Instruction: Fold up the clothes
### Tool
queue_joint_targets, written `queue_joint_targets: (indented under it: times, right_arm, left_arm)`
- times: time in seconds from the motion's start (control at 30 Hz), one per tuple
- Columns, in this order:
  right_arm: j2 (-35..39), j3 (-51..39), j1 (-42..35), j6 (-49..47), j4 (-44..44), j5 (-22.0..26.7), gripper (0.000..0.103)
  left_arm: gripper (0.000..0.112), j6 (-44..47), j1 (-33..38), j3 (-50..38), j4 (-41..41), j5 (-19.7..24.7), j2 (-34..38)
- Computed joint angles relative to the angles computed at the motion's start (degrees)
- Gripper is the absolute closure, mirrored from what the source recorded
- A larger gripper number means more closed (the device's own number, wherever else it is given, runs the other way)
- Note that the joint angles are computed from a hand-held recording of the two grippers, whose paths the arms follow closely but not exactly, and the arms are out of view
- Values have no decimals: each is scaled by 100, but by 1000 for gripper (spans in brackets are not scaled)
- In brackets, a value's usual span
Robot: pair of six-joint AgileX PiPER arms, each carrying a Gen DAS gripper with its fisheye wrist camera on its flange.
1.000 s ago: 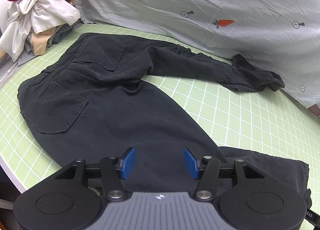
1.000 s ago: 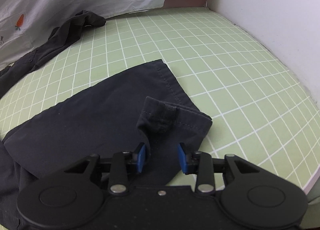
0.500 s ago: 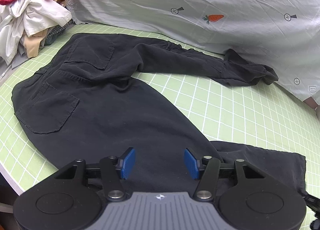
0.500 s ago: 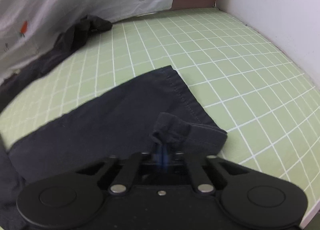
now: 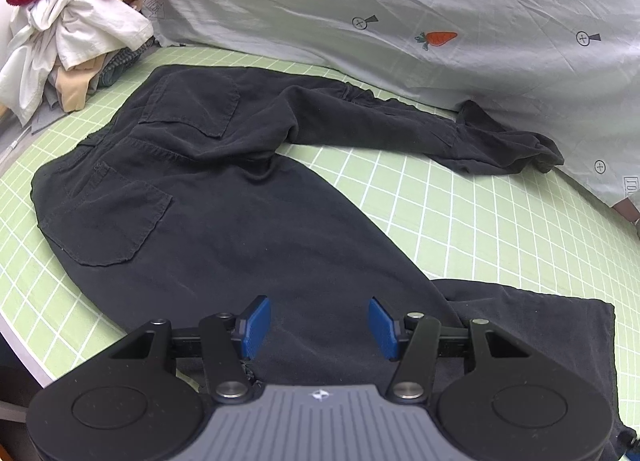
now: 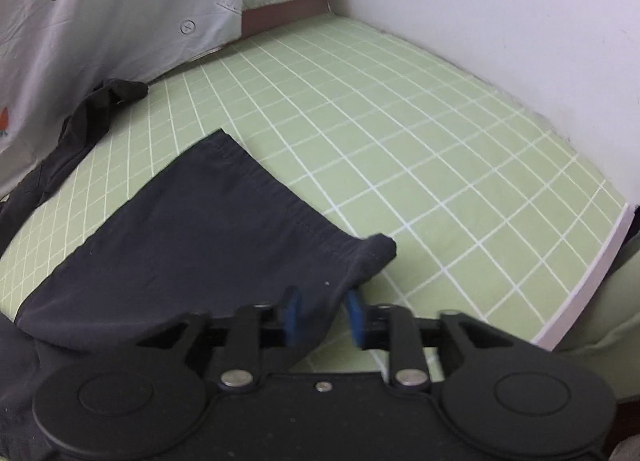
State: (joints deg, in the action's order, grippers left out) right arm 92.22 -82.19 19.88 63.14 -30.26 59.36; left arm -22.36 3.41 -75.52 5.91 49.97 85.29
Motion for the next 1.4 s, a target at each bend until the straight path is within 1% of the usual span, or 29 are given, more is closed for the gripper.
queue_joint_targets:
  times: [0.03,0.1,0.13,0.2,0.27,0.3,0.37,0.47,0.53,0.63,0.8,0.87,0.93,0.97,1.0,1.03,1.07,1.1,1.13,1.17,1.2,1.27,1.3,1.33,1.37,1.4]
  right_arm:
    - [42,-37,86,37,-256,-98,18]
    - [158,-180,58,-206,-444,-432,17]
    - [261,-331,-41,-503,-307,-592,11]
    - [593,-798,-247,-1066,-38,-783,4]
    - [889,-1178,-363,-1483,156,-881,2]
    - [1045,-1383,-412,-1683,259,-888,0]
    - [1345,-1768,-502,-2033,472,-888,0]
    - [1705,-2190,-680,-2589,1003,-954,0]
    - [2069,-2622,-805,-2990,1341,-814,0]
    - [2690,-3354,-976,-3475,1618,-483,0]
    - [3896,-5079,-1277,-3900,2052,318,0]
    - [4317,-5745,-1373,-3996,2216,607,5]
    - [4626,-6285,-1423,-4120,2306,784,14]
    - [4741,-6501,-1449,-4217,2373,847,15]
    - [4772,-6575,-1484,-4282,2466,838,22]
    - [4771,-6595,-1520,-4305,2557,799,26]
    - [4804,-6687,-1550,-4311,2617,832,38]
    - [4877,-6861,-1576,-4344,2652,933,53]
    - [4843,-6806,-1618,-4433,2723,893,68]
    - [4681,-6522,-1661,-4468,2796,696,75]
    - [4438,-6096,-1700,-4451,2851,389,84]
    - [4061,-5468,-1767,-4411,2937,-107,86]
    - [3828,-5116,-1756,-4246,2727,-363,86]
    - [3584,-4780,-1704,-3932,2288,-579,87]
    - [3452,-4617,-1637,-3451,1716,-609,87]
    - [3419,-4626,-1603,-3011,1218,-459,87]
  left_arm:
    - [53,22,18,-10,-12,4,5]
    - [51,55,53,-36,-26,12,17]
    - [50,32,57,-66,0,21,30]
    - [47,-34,53,-129,66,13,68]
    - [42,-80,57,-186,93,-31,124]
    - [41,-110,54,-236,101,-35,176]
    - [37,-162,47,-353,115,-28,295]
    - [34,-195,34,-650,113,74,586]
    - [34,-211,27,-948,118,189,857]
    - [33,-232,19,-1507,68,325,1341]
    - [30,-404,-83,-2804,69,688,2379]
    - [30,-439,-144,-3427,66,949,2833]
    - [30,-396,-190,-3966,48,1189,3214]
    - [30,-357,-210,-4247,39,1322,3404]
    - [30,-312,-230,-4505,36,1447,3576]
    - [30,-260,-252,-4722,41,1557,3719]
    - [30,-215,-268,-4896,51,1636,3836]
    - [30,-203,-278,-4973,76,1651,3899]
    - [30,-228,-288,-5013,111,1645,3944]
    - [30,-259,-288,-5039,130,1641,3981]
    - [30,-281,-274,-5037,128,1630,3999]
    - [30,-383,-242,-4878,172,1526,3941]
    - [30,-453,-229,-4750,226,1450,3881]
    - [30,-538,-217,-4589,308,1359,3798]
    - [30,-635,-200,-4416,393,1272,3710]
    - [30,-750,-175,-4227,480,1191,3616]
